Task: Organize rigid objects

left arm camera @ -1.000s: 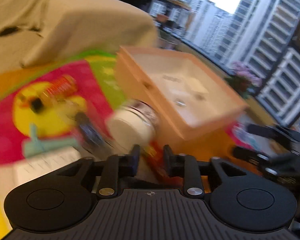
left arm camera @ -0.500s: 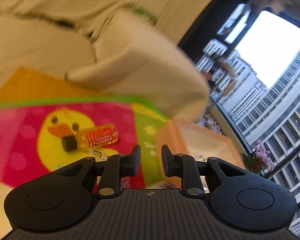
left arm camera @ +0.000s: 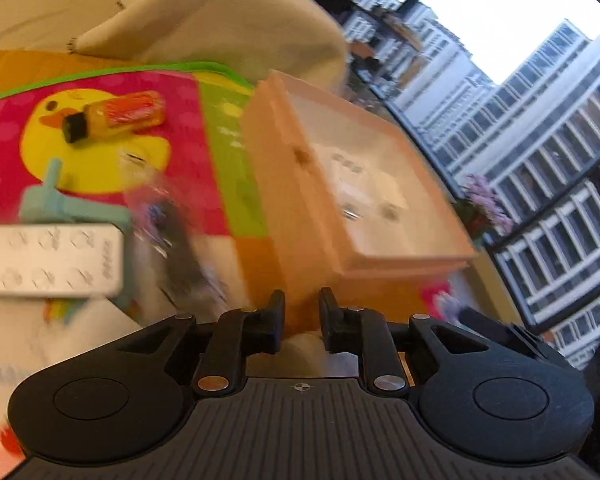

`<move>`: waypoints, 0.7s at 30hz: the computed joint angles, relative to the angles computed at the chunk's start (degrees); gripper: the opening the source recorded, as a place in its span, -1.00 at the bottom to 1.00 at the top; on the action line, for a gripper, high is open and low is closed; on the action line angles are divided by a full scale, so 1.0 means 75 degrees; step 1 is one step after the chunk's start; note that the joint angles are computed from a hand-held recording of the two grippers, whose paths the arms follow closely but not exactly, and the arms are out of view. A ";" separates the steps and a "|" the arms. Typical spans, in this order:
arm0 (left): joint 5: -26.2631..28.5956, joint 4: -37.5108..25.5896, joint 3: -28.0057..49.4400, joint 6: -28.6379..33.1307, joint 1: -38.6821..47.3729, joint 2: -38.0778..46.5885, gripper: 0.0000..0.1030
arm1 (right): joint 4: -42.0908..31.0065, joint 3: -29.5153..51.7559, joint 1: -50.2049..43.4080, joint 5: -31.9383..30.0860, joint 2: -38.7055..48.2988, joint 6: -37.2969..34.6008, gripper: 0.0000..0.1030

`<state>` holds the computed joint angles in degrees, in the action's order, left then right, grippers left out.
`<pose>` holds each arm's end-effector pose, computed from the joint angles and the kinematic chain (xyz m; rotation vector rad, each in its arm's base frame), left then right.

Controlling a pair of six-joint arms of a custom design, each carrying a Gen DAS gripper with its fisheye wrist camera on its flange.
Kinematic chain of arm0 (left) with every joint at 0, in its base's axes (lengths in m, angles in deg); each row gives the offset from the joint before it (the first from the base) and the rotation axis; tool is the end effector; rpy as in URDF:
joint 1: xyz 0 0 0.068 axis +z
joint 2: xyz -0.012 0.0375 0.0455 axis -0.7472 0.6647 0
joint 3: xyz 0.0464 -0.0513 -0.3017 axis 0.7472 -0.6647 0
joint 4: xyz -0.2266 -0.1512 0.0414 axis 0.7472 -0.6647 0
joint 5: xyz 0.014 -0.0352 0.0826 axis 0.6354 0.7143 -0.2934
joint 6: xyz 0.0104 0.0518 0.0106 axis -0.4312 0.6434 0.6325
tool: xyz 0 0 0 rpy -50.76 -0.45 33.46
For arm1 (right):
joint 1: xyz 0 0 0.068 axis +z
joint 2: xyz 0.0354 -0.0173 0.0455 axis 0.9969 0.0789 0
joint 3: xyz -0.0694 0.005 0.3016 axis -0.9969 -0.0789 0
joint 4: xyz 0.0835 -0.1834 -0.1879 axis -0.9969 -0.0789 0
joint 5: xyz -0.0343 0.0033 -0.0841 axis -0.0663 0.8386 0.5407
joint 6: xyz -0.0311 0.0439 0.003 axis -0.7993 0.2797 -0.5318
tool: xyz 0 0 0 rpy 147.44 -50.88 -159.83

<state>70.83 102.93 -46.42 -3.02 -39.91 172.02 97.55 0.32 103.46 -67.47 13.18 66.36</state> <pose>0.2443 0.0227 0.1447 -0.4908 2.2684 -0.6035 0.2884 0.1043 0.1176 -0.6490 2.1390 0.4240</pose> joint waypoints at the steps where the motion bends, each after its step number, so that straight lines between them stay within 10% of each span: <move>1: 0.0084 0.0003 -0.0100 -0.0071 -0.0098 -0.0211 -0.59 | 0.0202 -0.0103 0.0010 -0.0026 -0.0055 0.0160 0.63; 6: -0.0330 -0.0356 -0.0515 -0.0422 -0.0622 -0.1798 -0.58 | -0.0627 -0.0125 -0.0133 -0.1468 -0.0742 -0.0176 0.65; 14: -0.3900 -0.3229 -0.0917 -0.0236 -0.1491 -0.6240 -0.58 | -0.1415 0.0717 0.1270 -0.1930 -0.0361 0.0366 0.63; 21: -0.6492 -0.4920 -0.1194 -0.1063 -0.4955 -0.6981 -0.58 | -0.2231 0.1372 0.1008 -0.2384 0.0359 0.1023 -0.02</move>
